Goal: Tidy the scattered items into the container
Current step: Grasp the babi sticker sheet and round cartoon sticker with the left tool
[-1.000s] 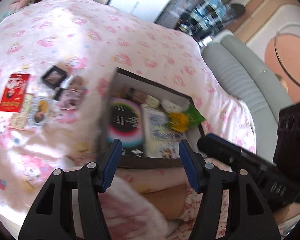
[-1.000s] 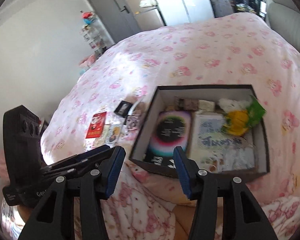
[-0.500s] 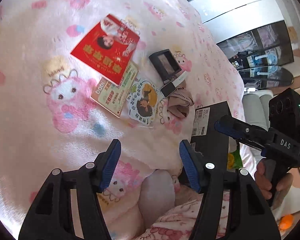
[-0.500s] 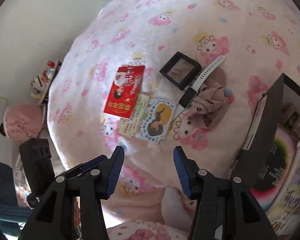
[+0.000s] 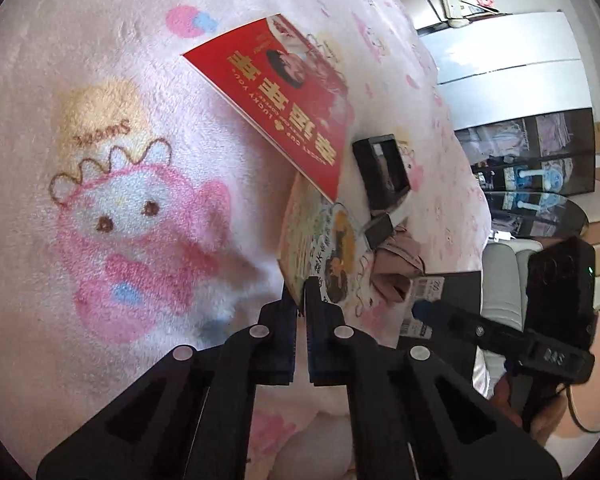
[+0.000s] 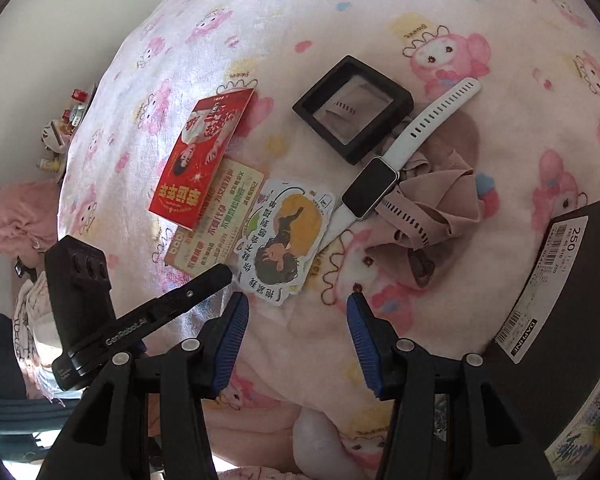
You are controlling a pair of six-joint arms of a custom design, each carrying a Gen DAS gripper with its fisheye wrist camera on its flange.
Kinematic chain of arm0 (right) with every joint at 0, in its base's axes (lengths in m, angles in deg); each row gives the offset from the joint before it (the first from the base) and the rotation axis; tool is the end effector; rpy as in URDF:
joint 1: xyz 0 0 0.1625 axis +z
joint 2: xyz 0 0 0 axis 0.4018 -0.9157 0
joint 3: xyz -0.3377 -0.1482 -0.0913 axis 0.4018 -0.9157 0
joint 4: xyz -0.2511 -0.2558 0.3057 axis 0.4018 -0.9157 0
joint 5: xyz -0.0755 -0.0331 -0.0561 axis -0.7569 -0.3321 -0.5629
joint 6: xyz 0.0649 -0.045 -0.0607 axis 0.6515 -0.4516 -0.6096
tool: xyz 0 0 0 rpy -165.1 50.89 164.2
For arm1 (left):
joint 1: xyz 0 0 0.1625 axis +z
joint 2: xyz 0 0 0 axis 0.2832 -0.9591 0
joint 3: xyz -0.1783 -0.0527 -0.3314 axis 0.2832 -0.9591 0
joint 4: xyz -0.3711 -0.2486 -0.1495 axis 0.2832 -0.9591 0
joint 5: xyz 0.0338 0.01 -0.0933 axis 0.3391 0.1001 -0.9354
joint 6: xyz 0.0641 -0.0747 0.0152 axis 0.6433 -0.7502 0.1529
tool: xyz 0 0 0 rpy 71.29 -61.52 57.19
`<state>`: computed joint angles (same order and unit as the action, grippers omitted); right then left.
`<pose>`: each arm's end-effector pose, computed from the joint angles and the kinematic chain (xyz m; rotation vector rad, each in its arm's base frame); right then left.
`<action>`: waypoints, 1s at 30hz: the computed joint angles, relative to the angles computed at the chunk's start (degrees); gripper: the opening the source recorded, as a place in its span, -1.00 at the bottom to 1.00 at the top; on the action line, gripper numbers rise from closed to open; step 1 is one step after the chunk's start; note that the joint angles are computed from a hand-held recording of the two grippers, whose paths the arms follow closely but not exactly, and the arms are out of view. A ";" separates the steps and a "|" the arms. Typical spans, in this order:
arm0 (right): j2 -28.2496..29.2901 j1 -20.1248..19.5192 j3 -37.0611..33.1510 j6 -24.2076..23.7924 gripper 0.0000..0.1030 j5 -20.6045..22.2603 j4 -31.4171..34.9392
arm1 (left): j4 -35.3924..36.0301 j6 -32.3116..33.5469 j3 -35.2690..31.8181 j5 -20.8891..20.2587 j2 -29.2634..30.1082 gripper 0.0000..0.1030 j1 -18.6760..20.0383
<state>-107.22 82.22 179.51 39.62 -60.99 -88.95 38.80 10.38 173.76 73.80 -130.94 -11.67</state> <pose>0.2176 -0.3923 0.1977 0.8682 -2.6539 -0.4380 -0.2088 -0.2180 0.0695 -0.8935 2.7757 -1.1568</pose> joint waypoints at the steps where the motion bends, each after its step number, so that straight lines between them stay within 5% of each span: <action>1: 0.19 0.50 -0.25 -1.03 -0.08 -0.49 0.04 | 1.75 -0.94 0.01 1.50 -0.44 -0.97 -1.53; 4: 1.78 2.15 -1.39 -3.59 -0.08 -1.21 0.17 | 6.13 -2.84 0.40 5.68 -1.62 -0.93 -3.89; 8: 7.87 4.80 -3.36 -5.10 -0.08 -1.71 0.90 | 12.00 -17.46 2.59 7.88 -0.07 -0.31 -8.54; 12: 13.82 7.05 -2.90 -7.11 -0.08 -3.83 -0.60 | 6.91 -19.08 2.55 8.28 4.16 -0.35 -9.91; 15: 16.95 6.90 -2.44 -7.06 -0.09 -5.26 -2.23 | 10.91 -21.15 1.42 7.67 6.39 -0.69 -9.34; 19: 15.22 5.65 -3.00 -9.30 -0.32 -0.41 5.99 | 21.63 -28.21 2.78 9.62 4.96 -0.69 -11.84; 21: 13.66 5.89 -3.09 -11.06 -0.32 0.67 9.85 | 20.00 -26.80 3.79 10.83 3.24 -0.37 -11.66; 23: 12.54 7.20 -2.12 -11.25 -0.32 -1.35 7.42 | 17.56 -24.60 4.29 11.70 3.18 -0.31 -10.67; 30: 17.49 8.43 -2.56 -7.17 -0.30 -2.30 5.27 | 21.42 -16.58 -1.88 9.28 4.88 -0.57 -6.43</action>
